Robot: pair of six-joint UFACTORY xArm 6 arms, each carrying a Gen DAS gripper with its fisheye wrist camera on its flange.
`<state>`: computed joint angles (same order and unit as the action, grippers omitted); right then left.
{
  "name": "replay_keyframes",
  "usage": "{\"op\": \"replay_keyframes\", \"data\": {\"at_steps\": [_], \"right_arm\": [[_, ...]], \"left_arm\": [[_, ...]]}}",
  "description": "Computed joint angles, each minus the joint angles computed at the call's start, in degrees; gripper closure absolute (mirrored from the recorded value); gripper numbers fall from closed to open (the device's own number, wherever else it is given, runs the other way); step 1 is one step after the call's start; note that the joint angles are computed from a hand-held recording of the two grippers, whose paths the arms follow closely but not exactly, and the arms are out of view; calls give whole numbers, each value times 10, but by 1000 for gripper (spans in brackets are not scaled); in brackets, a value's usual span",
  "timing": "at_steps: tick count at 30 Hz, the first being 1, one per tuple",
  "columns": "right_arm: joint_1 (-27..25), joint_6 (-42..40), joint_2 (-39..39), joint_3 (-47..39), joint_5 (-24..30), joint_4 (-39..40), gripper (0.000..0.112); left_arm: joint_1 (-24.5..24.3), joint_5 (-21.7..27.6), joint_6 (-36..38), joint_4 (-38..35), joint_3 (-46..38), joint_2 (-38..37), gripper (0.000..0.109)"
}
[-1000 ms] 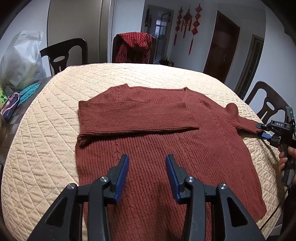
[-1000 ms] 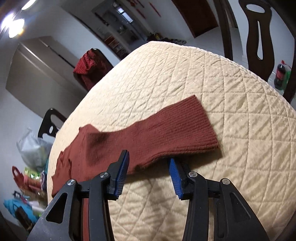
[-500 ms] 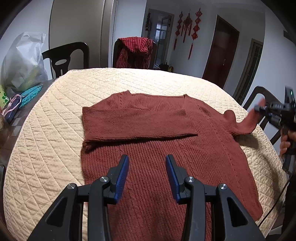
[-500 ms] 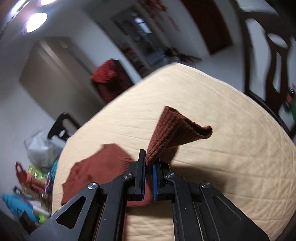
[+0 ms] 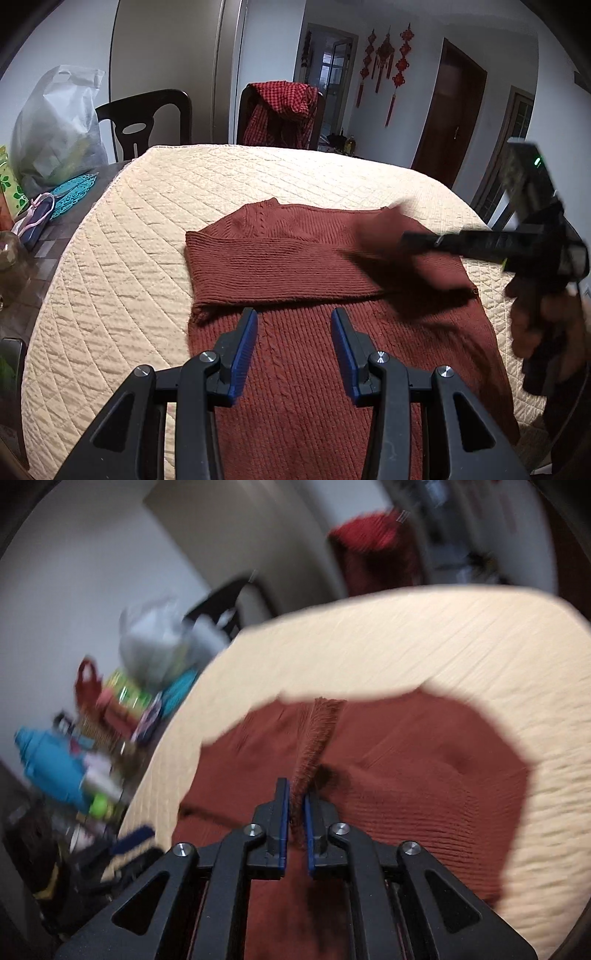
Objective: Fold small clothes
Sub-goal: 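Grasp the other sleeve with the right tool and fold it across the body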
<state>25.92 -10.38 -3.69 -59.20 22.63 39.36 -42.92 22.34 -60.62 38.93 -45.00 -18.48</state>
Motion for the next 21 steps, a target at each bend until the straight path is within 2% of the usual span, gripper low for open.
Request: {"op": "replay_keyframes", "data": {"at_steps": [3,5,9,11,13,16,21], "right_arm": [[2,-64,-25,26,1,56,96],[-4,-73,-52,46,-7,60,96],[-28,-26,-109,99,-33,16,96],[-33,-3,-113,110,-39,1,96],[-39,13,-121,122,-39,-11,96],[-48,16,-134,142,-32,-8,96],[-54,9,-145,158,-36,-6,96]], "left_arm": [[-1,4,26,-18,-6,3,65],[-3,6,51,-32,-18,13,65],[-1,-17,148,-130,-59,67,65],[1,-19,177,-159,-89,105,65],[0,-26,236,-218,-120,146,65],[3,-16,248,-233,-166,197,65],[3,-7,349,-324,-213,251,65]]}}
